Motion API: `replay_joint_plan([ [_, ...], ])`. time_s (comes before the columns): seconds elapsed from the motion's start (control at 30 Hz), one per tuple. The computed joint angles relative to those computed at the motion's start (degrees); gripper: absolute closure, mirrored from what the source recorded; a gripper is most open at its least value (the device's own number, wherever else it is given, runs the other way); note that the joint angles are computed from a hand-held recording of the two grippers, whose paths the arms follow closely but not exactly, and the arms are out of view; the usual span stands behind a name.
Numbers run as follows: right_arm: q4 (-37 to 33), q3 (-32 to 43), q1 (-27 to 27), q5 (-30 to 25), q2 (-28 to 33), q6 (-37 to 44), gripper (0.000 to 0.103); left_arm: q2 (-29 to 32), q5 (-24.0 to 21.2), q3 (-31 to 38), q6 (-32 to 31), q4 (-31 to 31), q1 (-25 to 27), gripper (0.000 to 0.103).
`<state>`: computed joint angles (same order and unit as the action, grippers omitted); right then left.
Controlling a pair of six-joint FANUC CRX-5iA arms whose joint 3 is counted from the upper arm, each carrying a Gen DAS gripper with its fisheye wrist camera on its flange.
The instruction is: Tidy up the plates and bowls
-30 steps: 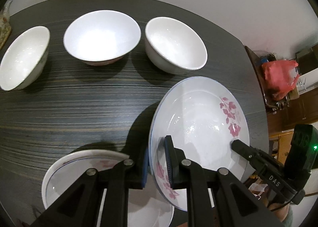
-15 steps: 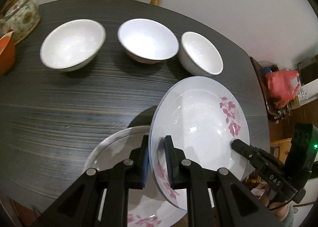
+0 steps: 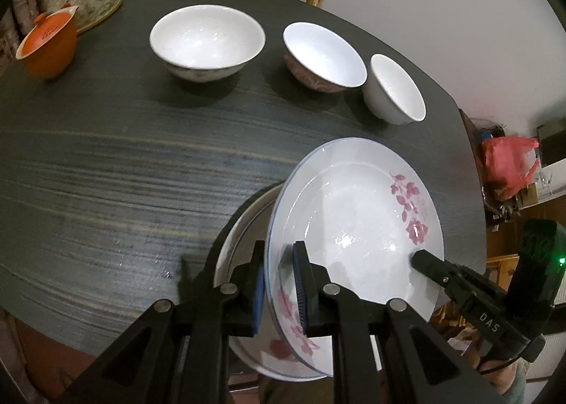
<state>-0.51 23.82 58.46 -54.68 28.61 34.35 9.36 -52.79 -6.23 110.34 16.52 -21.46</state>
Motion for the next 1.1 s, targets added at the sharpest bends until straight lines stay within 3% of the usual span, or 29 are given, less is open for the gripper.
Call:
replay_joint_plan([
  [0.53,-1.13,1.71,1.54,-2.75,1.69,-0.55,0.091,-3.04,0.09,-5.38,-0.78,0.8,0.43,0.088],
  [1.1,0.36,6.56,2.07,-8.24,4.69,0.56,0.087,-1.39,-1.09,-3.45,0.13,0.09,-0.12,0.088],
])
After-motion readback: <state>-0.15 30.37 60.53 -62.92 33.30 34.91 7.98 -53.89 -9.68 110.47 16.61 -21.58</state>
